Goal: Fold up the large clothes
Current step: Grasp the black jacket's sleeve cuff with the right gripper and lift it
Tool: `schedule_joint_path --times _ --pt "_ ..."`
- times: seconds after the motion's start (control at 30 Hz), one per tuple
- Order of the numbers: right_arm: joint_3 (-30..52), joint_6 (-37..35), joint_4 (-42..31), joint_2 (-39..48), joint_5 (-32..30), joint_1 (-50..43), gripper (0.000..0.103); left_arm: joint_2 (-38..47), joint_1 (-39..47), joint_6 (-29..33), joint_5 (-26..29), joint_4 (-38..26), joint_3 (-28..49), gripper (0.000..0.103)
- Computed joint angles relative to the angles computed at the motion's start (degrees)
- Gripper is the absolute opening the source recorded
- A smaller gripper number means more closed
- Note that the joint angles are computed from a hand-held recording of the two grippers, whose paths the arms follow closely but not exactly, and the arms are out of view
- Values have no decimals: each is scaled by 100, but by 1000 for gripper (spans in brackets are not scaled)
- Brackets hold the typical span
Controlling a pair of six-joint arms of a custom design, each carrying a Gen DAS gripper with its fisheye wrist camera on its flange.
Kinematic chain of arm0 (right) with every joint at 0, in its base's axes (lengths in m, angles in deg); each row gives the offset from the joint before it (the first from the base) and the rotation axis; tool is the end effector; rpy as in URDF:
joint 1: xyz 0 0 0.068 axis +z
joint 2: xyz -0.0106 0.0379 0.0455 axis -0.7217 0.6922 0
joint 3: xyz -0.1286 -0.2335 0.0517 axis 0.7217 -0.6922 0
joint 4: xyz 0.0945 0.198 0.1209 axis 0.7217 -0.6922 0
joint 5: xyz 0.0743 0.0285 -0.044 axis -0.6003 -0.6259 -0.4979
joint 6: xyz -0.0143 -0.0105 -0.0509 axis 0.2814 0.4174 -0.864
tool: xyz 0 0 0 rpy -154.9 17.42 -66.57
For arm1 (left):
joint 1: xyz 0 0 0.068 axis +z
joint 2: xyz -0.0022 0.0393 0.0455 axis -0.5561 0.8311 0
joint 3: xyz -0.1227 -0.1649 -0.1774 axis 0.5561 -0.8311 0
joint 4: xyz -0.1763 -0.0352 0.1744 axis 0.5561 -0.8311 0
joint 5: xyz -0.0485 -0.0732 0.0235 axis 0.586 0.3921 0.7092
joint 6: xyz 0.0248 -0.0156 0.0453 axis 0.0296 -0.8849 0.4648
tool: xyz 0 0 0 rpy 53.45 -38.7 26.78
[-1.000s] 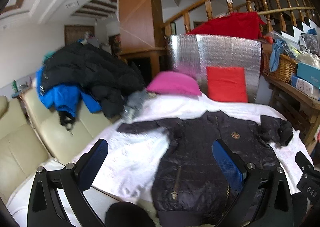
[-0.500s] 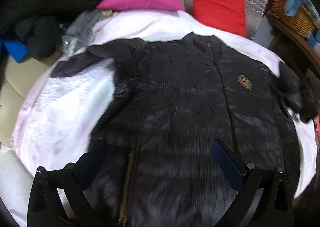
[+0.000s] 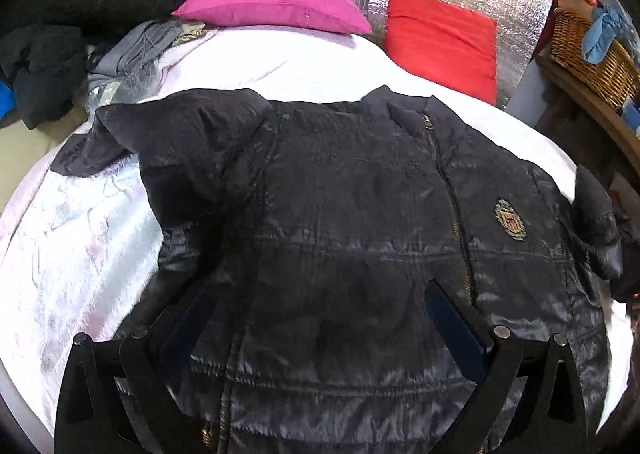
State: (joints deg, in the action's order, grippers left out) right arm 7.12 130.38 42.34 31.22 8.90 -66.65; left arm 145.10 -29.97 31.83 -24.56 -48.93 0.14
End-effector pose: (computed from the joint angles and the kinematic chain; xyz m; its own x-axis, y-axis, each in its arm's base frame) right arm 0.1375 -0.0539 0.2434 0.1383 0.9381 -0.3175 0.7280 0.1210 0.6748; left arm 0.3689 0.0100 0.2313 -0.7213 0.3168 -0.6159 0.4795 0.8701 -0.1139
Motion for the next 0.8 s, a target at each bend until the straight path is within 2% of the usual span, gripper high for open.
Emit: schedule_joint_path --times 0.03,0.1,0.2,0.33,0.4,0.47,0.6,0.63,0.73,0.77,0.8 --pt "137 -135 6 330 -16 22 32 58 -30 -29 -32 22 58 103" --pt "447 -187 -161 731 168 250 27 30 -28 -122 -80 200 36 103" --pt "1165 -138 -442 839 1132 1270 23 -90 7 -149 -109 519 -56 103" --pt "1983 -491 96 914 2068 2882 23 -176 130 -266 -148 891 -95 103" --pt "2208 -727 702 1159 2123 3480 23 -124 234 -307 -91 875 19 103" --pt "2526 -826 1010 1594 2186 3982 23 -76 314 -324 -76 868 104 103" --pt "3104 -890 1921 2786 1493 4378 23 0 534 -325 -34 939 230 103" --pt "3398 -884 1936 3161 1442 4478 23 33 586 -307 -36 958 265 103" --pt "3503 -698 2025 3561 1555 4787 24 165 711 -208 28 843 412 103" --pt "3469 -538 1999 3547 1507 4755 27 217 741 -176 72 764 477 103" --pt "3487 -385 1781 3484 1559 4769 40 259 752 -150 100 689 523 103"
